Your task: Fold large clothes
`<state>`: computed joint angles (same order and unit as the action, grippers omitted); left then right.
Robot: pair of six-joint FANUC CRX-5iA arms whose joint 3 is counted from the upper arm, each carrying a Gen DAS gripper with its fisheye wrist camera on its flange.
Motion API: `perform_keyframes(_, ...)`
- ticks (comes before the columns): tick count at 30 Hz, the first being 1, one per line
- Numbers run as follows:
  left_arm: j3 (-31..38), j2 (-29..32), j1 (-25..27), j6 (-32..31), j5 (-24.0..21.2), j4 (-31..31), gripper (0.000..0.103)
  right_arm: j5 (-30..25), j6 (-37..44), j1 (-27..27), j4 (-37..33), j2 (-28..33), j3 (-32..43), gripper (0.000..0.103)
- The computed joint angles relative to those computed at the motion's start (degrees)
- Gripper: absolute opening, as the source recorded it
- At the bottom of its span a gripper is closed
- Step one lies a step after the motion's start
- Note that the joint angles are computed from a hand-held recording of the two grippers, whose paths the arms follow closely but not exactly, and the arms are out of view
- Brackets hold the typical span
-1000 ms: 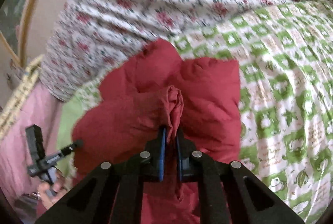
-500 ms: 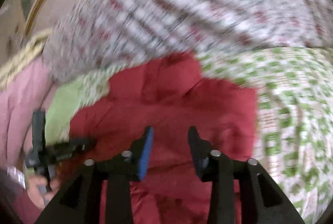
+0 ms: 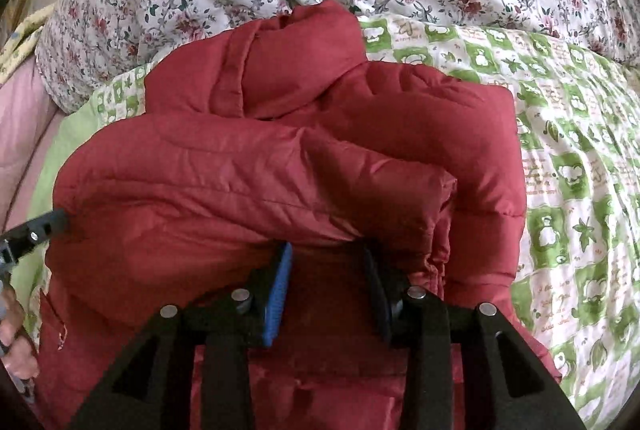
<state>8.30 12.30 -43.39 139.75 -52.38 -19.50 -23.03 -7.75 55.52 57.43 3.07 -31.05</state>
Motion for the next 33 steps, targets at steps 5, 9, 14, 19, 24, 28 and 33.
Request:
perform_keyframes(5, 1.82, 2.80, -0.33, -0.69, -2.76, -1.09, 0.041, -0.58, 0.28, 0.65, -0.82, -0.82, 0.06, 0.038)
perform_keyframes(9, 2.45, 3.65, -0.89, 0.68, -3.78, -2.56, 0.041, 0.05, -8.72, 0.11, 8.98, -4.47, -3.78, 0.038)
perform_keyframes(14, 1.13, 2.72, -0.16, 0.33, -2.66, -1.00, 0.041, 0.17, 0.00, 0.40, -1.30, -1.91, -1.70, 0.038)
perform_keyframes(19, -0.77, -0.32, -1.18, 2.94, -2.06, -1.81, 0.041, 3.44, -5.16, -1.58, 3.87, -1.73, -3.49, 0.038)
perform_keyframes(24, -0.24, 1.30, -0.59, 1.93, -3.59, -0.61, 0.041, 6.33, -12.45, -3.79, 12.91, -2.31, -5.92, 0.038)
perform_keyframes(28, -0.16, 2.07, -0.07, 2.40, -3.22, -0.10, 0.041, 6.56, -13.79, -4.05, 14.41, -2.26, -6.18, 0.039)
perform_keyframes(33, -0.26, 2.03, -0.59, 2.96, -3.09, -1.19, 0.041, 6.36, -13.58, -3.85, 14.06, -2.12, -6.05, 0.039)
